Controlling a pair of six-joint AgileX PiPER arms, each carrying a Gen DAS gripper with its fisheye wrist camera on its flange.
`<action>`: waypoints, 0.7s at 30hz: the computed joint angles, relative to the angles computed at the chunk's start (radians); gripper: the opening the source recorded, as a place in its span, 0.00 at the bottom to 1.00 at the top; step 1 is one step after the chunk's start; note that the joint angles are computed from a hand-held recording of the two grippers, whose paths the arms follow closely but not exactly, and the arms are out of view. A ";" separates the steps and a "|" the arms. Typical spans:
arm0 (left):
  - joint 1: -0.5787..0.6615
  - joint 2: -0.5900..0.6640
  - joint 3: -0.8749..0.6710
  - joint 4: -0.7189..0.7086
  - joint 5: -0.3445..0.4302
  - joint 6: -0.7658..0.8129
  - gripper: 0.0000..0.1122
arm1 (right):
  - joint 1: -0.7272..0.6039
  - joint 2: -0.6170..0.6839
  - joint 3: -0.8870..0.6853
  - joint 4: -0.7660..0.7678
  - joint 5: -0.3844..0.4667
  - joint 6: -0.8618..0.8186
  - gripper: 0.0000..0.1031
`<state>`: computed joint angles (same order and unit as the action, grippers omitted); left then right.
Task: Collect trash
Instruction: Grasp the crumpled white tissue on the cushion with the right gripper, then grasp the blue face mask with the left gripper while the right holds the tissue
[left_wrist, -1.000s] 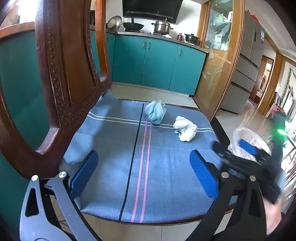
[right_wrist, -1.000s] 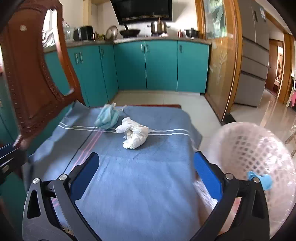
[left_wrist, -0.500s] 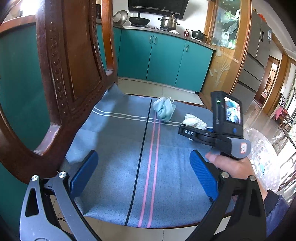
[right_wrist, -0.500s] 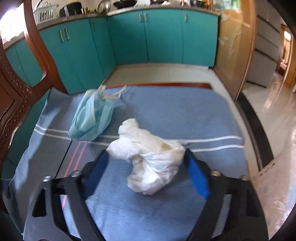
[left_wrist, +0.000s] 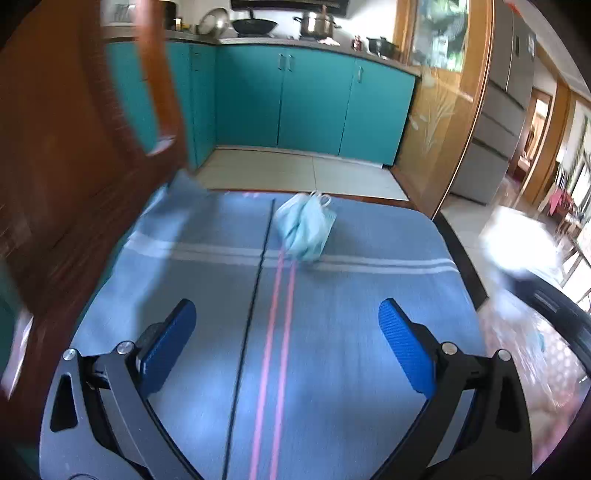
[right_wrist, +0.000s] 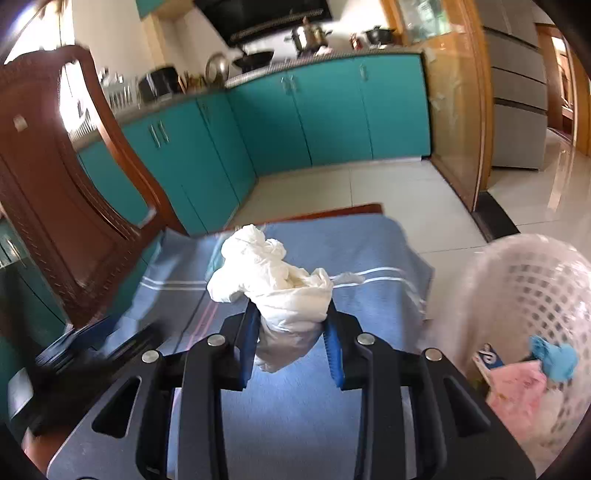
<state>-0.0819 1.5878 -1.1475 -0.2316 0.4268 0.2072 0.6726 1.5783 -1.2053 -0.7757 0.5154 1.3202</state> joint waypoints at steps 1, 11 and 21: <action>-0.029 0.072 -0.079 0.064 0.022 -0.053 0.88 | 0.004 -0.028 0.028 -0.023 -0.001 0.031 0.31; -0.081 0.498 -0.601 0.167 0.272 -0.166 0.23 | -0.042 -0.065 0.051 0.107 -0.043 -0.121 0.31; 0.073 -0.109 0.052 -0.275 0.072 0.354 0.10 | -0.015 -0.074 0.051 0.094 -0.061 -0.135 0.31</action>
